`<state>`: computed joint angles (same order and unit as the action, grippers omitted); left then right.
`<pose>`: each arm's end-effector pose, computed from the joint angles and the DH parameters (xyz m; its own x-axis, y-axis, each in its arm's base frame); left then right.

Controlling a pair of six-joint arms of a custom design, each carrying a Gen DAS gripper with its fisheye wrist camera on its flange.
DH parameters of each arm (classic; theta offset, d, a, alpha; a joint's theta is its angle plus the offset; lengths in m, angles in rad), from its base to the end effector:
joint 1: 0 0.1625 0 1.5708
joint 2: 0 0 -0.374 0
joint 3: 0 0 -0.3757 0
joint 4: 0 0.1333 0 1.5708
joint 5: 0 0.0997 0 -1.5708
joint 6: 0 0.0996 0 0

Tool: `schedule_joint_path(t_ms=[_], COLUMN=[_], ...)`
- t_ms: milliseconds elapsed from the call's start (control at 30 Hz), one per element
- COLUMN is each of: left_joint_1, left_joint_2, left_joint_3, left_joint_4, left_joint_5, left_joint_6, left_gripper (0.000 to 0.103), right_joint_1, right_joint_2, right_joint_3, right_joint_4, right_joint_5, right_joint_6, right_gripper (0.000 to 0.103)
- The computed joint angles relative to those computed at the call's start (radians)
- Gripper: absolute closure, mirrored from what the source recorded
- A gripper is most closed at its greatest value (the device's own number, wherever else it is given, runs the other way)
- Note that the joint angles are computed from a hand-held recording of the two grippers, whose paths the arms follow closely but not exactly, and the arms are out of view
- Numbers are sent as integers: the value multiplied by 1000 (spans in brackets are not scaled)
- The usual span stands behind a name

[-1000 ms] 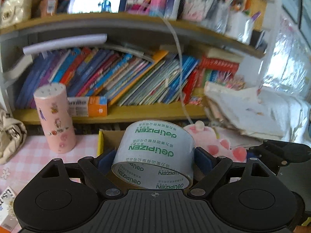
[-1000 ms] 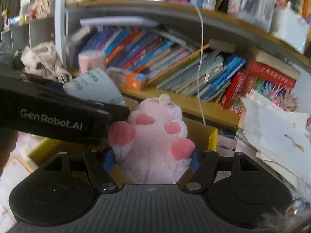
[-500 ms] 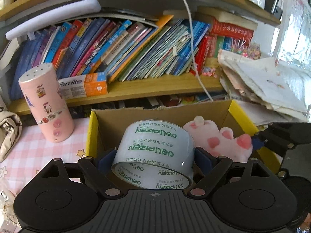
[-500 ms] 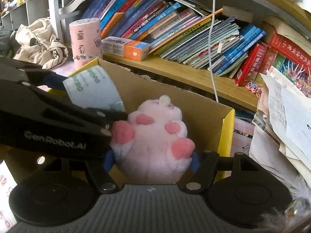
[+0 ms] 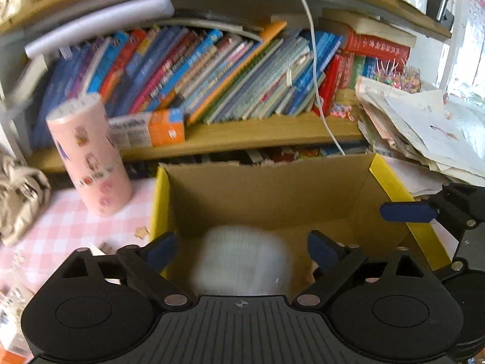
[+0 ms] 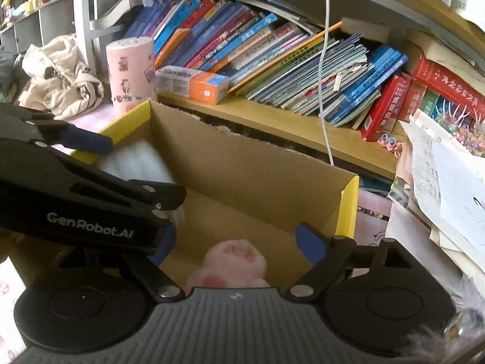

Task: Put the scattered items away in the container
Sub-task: 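Lower both held items into the yellow box and open both tools, then withdraw both tools from the yellow box back over the table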

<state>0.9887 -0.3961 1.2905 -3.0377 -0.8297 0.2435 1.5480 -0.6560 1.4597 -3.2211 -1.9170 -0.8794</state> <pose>-0.2194 -0.6982 0.0061 -0.6818 0.2664 -0.6813 0.6455 0.6573 -0.3889 0.0837 -0.6954 0.1327 -0.6076 -0.3346 0.7204 -0.7104 0.6346 -0.3044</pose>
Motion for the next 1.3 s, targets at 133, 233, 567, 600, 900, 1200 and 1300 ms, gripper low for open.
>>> schedule_joint_path(t_ms=[133, 233, 567, 600, 900, 1200, 1300], left_joint_1=[-16, -27, -58, -62, -92, -114, -117], left_joint_2=[-18, -39, -109, -116, -170, -236, -271], left_joint_3=[42, 80, 217, 231, 346, 463, 513], left_joint_4=[-77, -115, -217, -228, -307, -372, -382], left_joint_5=[16, 23, 36, 35, 14, -14, -30], left_joint_6=[47, 49, 24, 19, -6, 4, 2], left_gripper=[3, 3, 3, 3, 3, 3, 3], right_joint_1=[4, 8, 20, 21, 31, 57, 71], right_joint_2=[-19, -36, -92, -98, -156, -187, -184], right_joint_3=[32, 58, 169, 182, 308, 412, 438], right_joint_4=[-32, -48, -124, -136, -255, -370, -413], right_joint_5=[21, 33, 59, 62, 64, 30, 8], right_joint_6=[-3, -3, -9, -10, 0, 28, 42], right_gripper=[14, 14, 15, 15, 15, 15, 15])
